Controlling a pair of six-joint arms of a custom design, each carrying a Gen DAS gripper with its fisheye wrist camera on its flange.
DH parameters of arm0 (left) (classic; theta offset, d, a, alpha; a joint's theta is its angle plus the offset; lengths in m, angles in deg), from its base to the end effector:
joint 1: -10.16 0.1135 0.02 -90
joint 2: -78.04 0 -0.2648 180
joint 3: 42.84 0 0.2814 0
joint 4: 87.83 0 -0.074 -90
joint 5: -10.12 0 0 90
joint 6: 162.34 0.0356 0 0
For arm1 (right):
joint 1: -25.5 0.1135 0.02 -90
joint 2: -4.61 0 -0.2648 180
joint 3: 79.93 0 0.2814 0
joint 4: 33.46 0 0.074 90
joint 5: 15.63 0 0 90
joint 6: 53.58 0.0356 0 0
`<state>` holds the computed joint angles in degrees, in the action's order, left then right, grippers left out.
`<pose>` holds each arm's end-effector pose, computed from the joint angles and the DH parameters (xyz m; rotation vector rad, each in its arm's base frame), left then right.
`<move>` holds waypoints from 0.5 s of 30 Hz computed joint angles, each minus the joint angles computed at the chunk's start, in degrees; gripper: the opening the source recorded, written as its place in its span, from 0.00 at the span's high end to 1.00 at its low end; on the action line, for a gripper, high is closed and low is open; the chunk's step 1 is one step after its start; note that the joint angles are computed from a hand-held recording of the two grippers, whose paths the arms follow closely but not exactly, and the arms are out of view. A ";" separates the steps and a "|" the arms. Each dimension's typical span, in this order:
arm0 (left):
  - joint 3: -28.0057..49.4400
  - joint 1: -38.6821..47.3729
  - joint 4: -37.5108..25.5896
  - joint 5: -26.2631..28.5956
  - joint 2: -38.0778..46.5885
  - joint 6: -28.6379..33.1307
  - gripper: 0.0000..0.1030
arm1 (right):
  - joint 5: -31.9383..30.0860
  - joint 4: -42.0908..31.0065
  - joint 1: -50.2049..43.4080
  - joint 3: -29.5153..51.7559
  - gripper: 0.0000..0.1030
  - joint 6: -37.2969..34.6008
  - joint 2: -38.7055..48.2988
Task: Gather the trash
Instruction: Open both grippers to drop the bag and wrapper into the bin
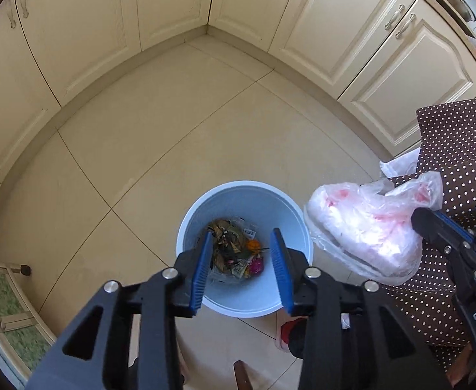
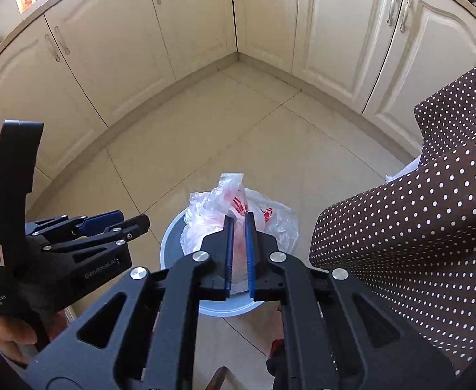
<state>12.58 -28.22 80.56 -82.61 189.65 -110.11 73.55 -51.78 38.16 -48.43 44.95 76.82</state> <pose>0.2484 -0.1946 0.0244 0.0018 2.7936 -0.2856 0.2036 0.0463 0.0881 -0.0992 2.6069 0.1512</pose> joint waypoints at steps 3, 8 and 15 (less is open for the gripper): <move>-0.60 0.22 0.07 -0.01 -0.59 -0.28 0.65 | -0.12 0.78 -0.11 0.49 0.93 -0.06 1.55; -1.29 0.32 0.54 -0.16 -1.28 -1.09 0.62 | -0.82 2.90 -0.83 1.21 0.93 -0.40 4.67; -2.42 0.90 1.45 0.27 -2.26 -1.36 0.60 | -2.31 6.43 -1.91 1.93 0.90 -1.06 9.46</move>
